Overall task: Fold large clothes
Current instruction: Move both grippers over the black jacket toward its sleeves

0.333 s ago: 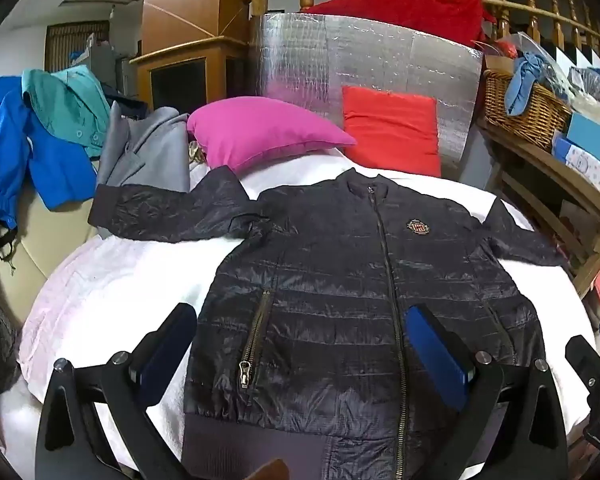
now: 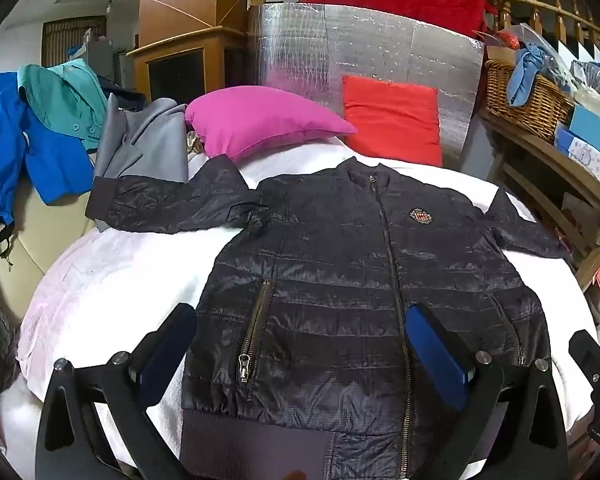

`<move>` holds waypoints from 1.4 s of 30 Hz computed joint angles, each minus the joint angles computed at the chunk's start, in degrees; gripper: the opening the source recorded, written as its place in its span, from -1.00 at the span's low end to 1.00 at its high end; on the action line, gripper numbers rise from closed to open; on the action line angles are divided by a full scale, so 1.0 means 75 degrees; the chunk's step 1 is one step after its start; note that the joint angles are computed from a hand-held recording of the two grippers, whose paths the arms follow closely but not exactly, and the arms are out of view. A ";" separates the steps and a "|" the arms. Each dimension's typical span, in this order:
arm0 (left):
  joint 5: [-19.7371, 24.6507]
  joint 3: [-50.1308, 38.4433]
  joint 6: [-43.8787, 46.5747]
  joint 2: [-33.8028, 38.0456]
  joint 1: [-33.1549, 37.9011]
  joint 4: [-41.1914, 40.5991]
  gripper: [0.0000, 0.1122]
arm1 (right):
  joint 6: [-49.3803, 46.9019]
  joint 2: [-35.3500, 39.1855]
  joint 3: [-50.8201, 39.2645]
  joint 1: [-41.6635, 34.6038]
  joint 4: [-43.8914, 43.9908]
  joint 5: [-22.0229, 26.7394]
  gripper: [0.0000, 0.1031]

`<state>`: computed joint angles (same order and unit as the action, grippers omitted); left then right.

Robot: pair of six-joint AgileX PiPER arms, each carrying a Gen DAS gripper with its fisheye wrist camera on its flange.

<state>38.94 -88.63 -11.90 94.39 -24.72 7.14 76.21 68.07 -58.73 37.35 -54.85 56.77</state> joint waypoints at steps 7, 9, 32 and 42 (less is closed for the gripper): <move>-0.0006 -0.0147 0.0173 0.0235 0.0152 -0.0310 0.84 | -0.0178 -0.0030 -0.0050 -0.0096 0.0168 0.0016 1.00; -0.0018 -0.0195 0.0160 0.0326 0.0138 -0.0288 0.84 | -0.0230 0.0006 -0.0049 -0.0217 0.0210 -0.0047 1.00; 0.0099 -0.1159 0.0390 0.1376 0.0069 -0.0560 0.84 | -0.1079 0.0531 -0.0176 -0.1360 0.0749 -0.0895 1.00; 0.0646 -0.3036 0.0510 0.2738 -0.0126 -0.0726 0.84 | -0.1884 0.0762 -0.0250 -0.2555 0.1219 -0.1427 1.00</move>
